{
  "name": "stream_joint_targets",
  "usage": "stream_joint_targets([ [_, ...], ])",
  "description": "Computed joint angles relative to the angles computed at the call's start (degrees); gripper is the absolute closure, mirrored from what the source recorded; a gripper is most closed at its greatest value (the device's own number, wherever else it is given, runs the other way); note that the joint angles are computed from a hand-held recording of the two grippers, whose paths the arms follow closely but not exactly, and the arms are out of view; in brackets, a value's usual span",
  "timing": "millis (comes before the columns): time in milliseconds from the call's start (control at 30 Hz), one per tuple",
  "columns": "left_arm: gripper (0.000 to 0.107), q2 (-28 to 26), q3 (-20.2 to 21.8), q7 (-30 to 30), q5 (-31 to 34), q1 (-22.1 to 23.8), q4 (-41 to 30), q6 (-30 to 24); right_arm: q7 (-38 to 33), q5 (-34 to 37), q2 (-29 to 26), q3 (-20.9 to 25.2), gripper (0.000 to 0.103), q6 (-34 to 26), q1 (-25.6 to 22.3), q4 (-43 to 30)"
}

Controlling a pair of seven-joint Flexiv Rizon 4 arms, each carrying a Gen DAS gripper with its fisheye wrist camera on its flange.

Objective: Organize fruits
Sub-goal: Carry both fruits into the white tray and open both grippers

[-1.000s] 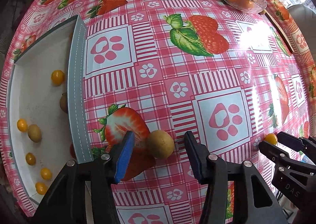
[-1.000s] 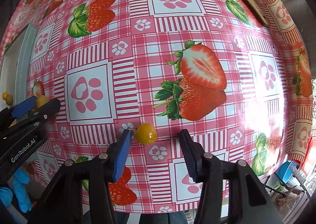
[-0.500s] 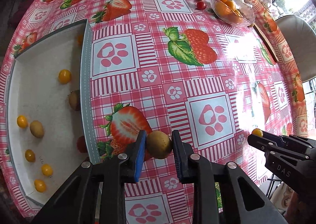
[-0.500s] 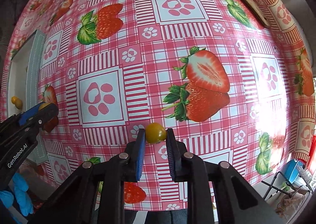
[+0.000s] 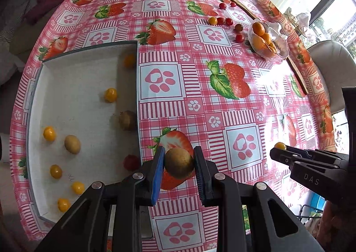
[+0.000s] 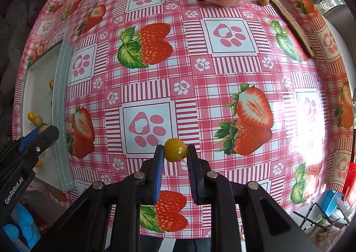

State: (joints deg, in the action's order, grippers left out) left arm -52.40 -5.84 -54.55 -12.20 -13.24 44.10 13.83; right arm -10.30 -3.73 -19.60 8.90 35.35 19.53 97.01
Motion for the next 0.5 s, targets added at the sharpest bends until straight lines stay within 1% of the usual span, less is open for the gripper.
stream_joint_targets([
  [233,0.079,-1.93,0.22,-0.89,-0.78,1.68,-3.99,0.63,-4.10,-1.39,-5.52,-0.88,0.080,-2.52,0.43,-9.23],
  [333,0.079,-3.50,0.34,-1.81,-1.25,2.51,-7.09,0.20,-6.54,-2.23,-8.31,-1.34,0.080,-4.20,0.72,-14.09],
  [467,0.079,-6.30,0.80,-3.03,-1.41,3.46,-12.43,-0.15,-9.27,-3.43,-10.52,-1.83,0.080,-3.91,1.30,-17.65],
  [500,0.079,-7.29,1.02,-3.72,-1.42,3.65,-14.33,-0.55,-10.22,-3.73,-11.57,-1.98,0.080,-4.33,1.42,-19.52],
])
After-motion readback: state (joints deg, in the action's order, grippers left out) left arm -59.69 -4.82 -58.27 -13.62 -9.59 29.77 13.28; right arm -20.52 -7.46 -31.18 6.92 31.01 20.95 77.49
